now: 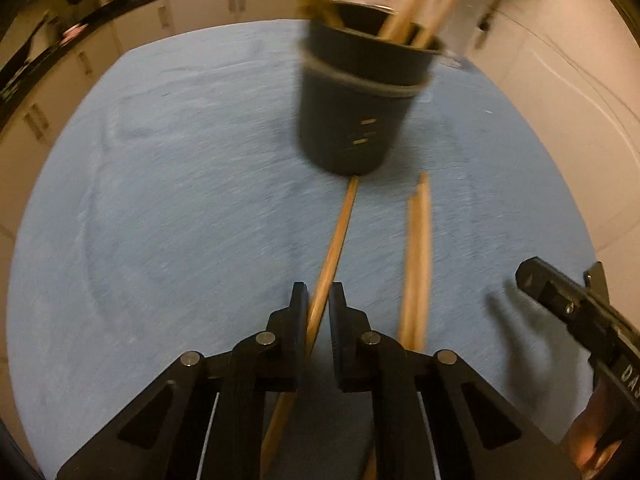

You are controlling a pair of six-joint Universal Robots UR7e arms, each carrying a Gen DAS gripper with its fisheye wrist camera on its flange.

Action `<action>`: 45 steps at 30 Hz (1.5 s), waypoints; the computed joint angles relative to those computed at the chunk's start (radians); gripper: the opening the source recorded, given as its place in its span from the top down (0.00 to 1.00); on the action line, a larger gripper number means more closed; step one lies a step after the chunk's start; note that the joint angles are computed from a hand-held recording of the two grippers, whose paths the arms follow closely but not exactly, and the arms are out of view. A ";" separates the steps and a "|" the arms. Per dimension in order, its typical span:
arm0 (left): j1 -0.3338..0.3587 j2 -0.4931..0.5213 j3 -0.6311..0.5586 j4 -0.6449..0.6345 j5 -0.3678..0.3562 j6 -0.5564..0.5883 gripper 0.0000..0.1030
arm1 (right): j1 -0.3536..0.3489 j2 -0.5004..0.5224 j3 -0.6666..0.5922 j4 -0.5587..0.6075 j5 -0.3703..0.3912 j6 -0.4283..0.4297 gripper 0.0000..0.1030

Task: Organize utensils
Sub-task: 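Close the left tool on a loose chopstick while the right tool grasps another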

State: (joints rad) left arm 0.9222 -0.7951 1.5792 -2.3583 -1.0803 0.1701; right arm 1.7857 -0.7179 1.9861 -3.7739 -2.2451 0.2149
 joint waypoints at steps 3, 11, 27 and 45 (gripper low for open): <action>0.026 -0.055 0.043 -0.024 0.018 -0.033 0.90 | 0.005 0.014 -0.043 0.069 0.010 -0.014 0.74; 0.064 -0.114 0.056 -0.005 0.018 -0.065 0.90 | 0.033 0.091 -0.221 0.357 -0.033 -0.006 0.85; 0.076 -0.054 -0.023 0.060 -0.023 -0.029 0.78 | 0.013 -0.091 -0.039 0.395 -0.057 0.082 0.98; 0.074 -0.009 -0.082 0.037 -0.018 0.031 0.94 | -0.002 -0.023 -0.263 0.757 -0.111 0.169 0.94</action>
